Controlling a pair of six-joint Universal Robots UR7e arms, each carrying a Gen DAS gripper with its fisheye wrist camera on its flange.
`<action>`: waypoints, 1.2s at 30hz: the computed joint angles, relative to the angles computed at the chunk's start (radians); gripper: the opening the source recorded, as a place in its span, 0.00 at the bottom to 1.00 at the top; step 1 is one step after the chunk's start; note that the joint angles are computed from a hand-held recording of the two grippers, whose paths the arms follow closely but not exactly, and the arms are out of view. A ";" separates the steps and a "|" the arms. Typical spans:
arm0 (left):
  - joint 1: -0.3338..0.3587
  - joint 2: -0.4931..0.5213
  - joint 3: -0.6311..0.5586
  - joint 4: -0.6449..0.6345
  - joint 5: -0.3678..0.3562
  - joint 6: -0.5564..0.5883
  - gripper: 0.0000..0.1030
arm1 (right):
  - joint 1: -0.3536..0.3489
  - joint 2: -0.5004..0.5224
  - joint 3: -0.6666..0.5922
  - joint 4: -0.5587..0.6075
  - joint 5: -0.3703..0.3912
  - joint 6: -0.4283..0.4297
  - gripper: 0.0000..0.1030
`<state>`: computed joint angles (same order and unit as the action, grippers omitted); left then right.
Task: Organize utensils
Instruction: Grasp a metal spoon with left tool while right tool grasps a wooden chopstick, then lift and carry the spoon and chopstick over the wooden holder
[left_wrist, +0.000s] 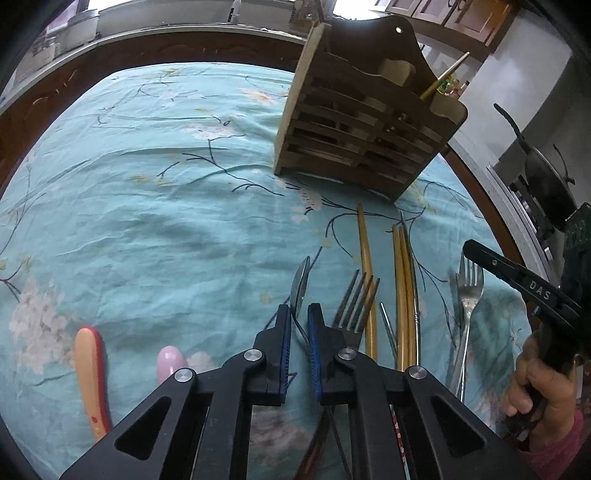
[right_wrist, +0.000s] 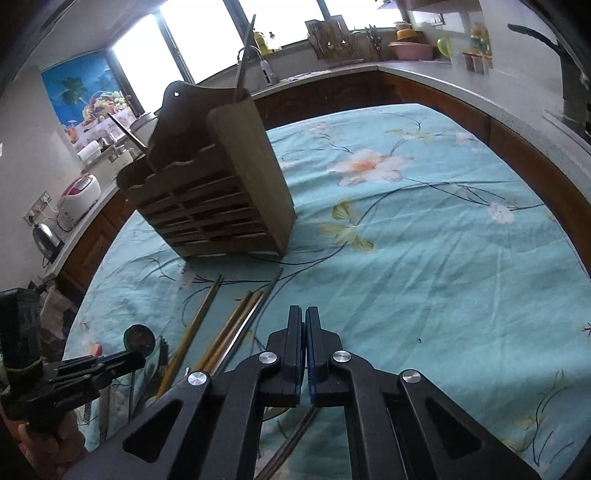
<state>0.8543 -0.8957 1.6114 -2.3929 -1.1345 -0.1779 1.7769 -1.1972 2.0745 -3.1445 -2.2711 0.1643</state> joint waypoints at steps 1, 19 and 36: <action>0.002 -0.001 -0.001 0.002 -0.002 -0.003 0.08 | 0.001 0.000 -0.001 -0.001 0.004 0.000 0.02; 0.004 0.052 -0.075 0.078 0.016 0.027 0.10 | 0.041 0.020 -0.028 0.007 -0.012 -0.017 0.02; 0.004 0.024 -0.053 0.008 -0.005 0.059 0.02 | 0.062 0.017 -0.021 -0.012 -0.025 -0.004 0.02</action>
<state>0.8581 -0.8715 1.5584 -2.3846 -1.1391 -0.1187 1.8388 -1.1805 2.0538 -3.1560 -2.2961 0.1598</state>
